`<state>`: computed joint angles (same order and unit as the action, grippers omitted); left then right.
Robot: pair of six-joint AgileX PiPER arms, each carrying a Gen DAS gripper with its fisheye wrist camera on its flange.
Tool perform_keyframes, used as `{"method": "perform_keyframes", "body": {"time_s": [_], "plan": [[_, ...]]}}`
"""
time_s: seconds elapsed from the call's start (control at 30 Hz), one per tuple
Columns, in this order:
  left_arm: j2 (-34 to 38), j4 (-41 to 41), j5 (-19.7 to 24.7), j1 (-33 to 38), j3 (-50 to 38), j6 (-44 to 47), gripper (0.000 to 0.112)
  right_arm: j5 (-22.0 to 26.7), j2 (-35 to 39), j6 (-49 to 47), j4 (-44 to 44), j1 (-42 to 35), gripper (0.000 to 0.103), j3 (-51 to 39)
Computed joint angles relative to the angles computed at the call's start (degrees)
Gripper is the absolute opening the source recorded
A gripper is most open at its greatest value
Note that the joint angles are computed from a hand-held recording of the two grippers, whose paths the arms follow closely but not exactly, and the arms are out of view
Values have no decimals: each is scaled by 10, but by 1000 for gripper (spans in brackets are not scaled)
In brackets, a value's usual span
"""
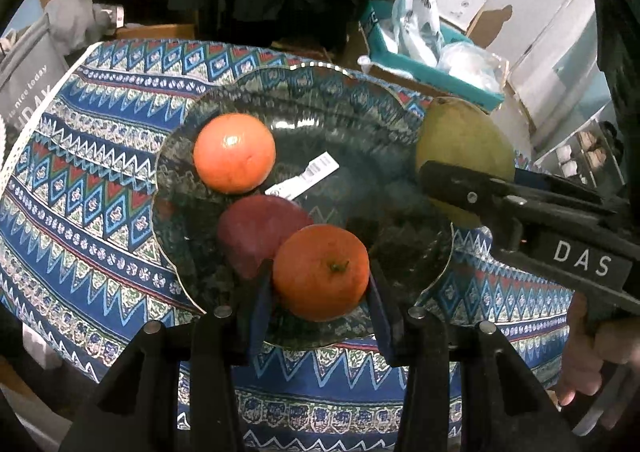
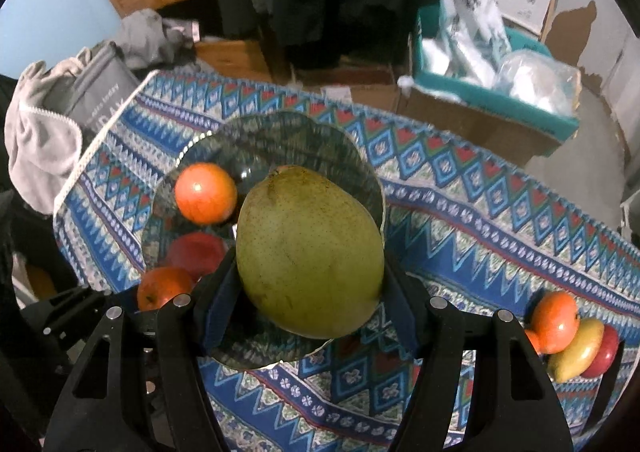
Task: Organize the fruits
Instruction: 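Lower the orange and pear onto the glass plate and open both tools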
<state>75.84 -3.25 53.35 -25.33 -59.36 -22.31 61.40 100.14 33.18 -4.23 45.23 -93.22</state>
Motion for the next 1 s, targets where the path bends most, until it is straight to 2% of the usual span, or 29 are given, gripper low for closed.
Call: {"method": "perform_keyframes", "body": {"time_s": [0.43, 0.57, 0.7, 1.0], "plan": [[15, 11, 8, -14, -3, -1, 45, 3, 18, -15, 12, -6, 68, 5], [16, 21, 8, -15, -5, -10, 59, 5, 25, -18, 24, -11, 68, 4], [14, 17, 11, -7, -5, -9, 61, -18, 12, -14, 25, -13, 68, 17], [5, 16, 17, -14, -11, -17, 62, -7, -4, 1, 4, -11, 68, -2]]}}
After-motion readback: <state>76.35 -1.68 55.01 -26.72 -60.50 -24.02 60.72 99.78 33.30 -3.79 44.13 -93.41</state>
